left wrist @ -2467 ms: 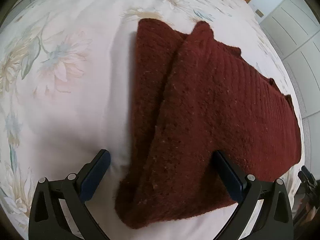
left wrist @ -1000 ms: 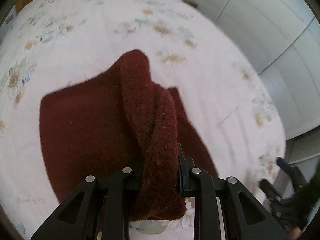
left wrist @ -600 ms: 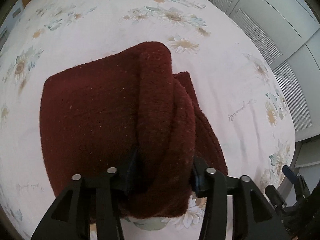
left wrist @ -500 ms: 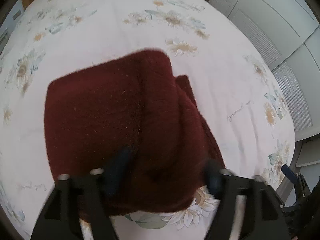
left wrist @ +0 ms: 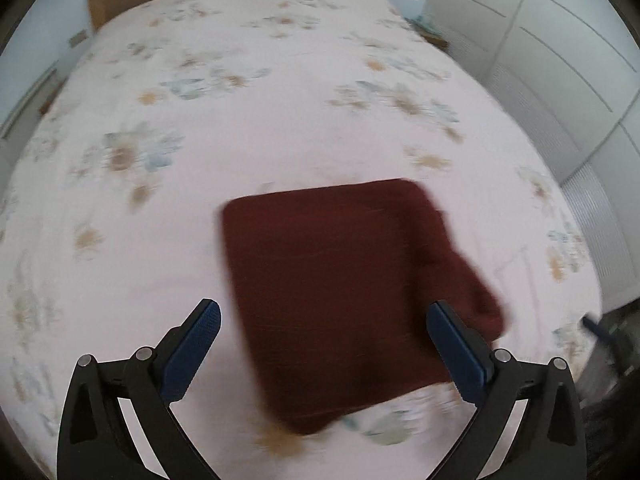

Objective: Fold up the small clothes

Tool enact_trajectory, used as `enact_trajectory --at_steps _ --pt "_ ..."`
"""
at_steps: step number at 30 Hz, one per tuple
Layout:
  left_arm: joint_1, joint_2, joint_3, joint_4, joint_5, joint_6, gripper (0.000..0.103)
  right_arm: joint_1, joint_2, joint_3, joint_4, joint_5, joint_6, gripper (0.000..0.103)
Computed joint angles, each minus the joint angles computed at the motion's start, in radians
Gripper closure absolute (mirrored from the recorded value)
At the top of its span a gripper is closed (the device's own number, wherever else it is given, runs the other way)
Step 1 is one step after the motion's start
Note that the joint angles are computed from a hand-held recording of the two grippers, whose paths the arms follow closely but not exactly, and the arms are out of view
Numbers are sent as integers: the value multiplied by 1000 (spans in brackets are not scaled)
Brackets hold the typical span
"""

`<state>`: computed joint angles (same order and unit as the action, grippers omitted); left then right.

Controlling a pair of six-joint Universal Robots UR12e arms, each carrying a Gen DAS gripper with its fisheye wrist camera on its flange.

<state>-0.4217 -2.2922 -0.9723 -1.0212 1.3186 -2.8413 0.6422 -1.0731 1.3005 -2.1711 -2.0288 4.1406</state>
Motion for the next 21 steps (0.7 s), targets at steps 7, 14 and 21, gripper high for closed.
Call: enact_trajectory --at_steps 7,14,21 --pt "52 34 -95 23 51 31 1 -63 93 -168 30 139 -82 1" --pt "85 65 -158 22 9 28 1 -101 180 -271 160 321 -104 30" --pt "84 66 -169 1 4 55 1 -112 126 -114 59 425 -18 58"
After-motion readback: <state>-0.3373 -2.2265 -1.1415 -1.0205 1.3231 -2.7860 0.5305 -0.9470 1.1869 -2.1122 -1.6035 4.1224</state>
